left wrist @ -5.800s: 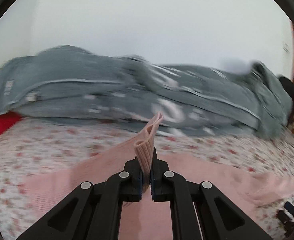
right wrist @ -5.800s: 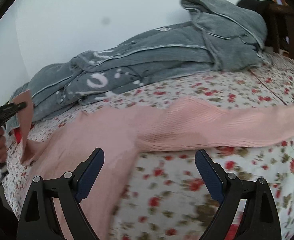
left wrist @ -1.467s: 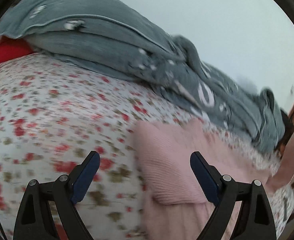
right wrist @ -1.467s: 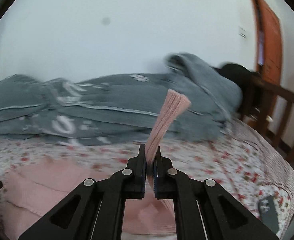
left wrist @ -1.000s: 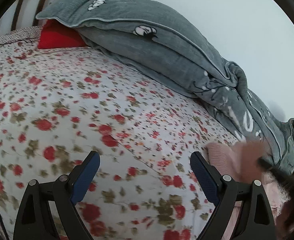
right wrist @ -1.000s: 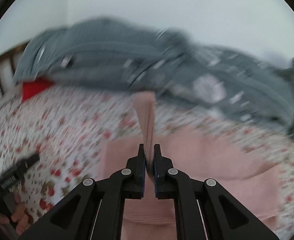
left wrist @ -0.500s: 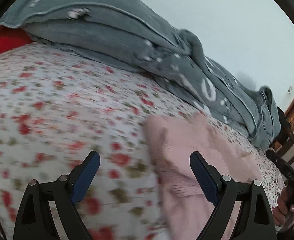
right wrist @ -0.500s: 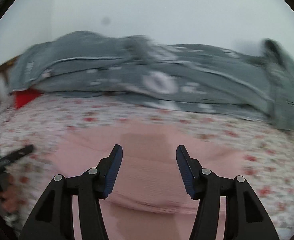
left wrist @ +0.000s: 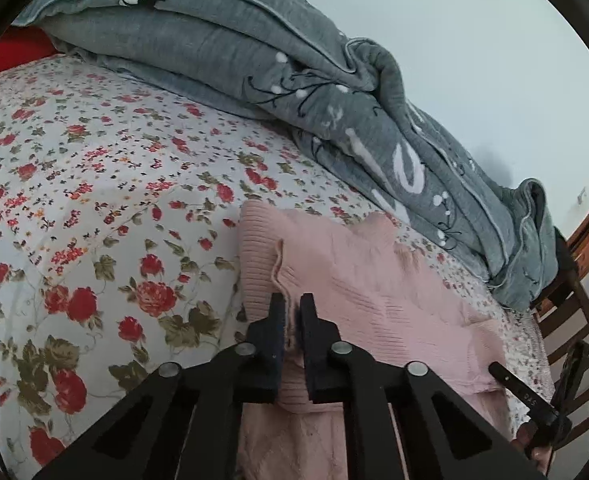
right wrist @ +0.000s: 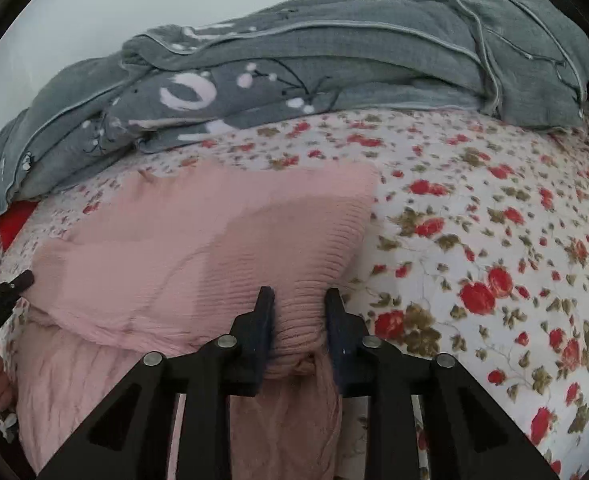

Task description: Fold small clothes

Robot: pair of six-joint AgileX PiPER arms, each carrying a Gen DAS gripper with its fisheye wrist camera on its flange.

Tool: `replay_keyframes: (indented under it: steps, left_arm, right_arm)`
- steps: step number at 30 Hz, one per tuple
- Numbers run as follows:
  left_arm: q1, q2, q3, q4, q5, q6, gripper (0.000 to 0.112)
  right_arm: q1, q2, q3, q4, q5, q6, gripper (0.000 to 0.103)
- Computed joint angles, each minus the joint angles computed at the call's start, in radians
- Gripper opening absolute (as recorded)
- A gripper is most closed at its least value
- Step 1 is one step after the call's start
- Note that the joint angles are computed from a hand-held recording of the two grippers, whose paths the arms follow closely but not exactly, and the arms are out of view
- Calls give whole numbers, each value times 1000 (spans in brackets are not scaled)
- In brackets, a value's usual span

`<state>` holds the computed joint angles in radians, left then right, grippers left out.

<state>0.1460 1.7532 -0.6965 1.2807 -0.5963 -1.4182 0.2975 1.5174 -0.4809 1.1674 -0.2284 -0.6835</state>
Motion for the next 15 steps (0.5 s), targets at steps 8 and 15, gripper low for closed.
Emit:
replay_keyframes:
  steps: [8, 15]
  left_arm:
    - [-91, -21, 26, -53, 124, 54, 7]
    - [-132, -113, 87, -332, 132, 366, 40]
  right_arm:
    - [-34, 7, 24, -113, 4, 117, 25]
    - [65, -61, 39, 126, -134, -108, 46]
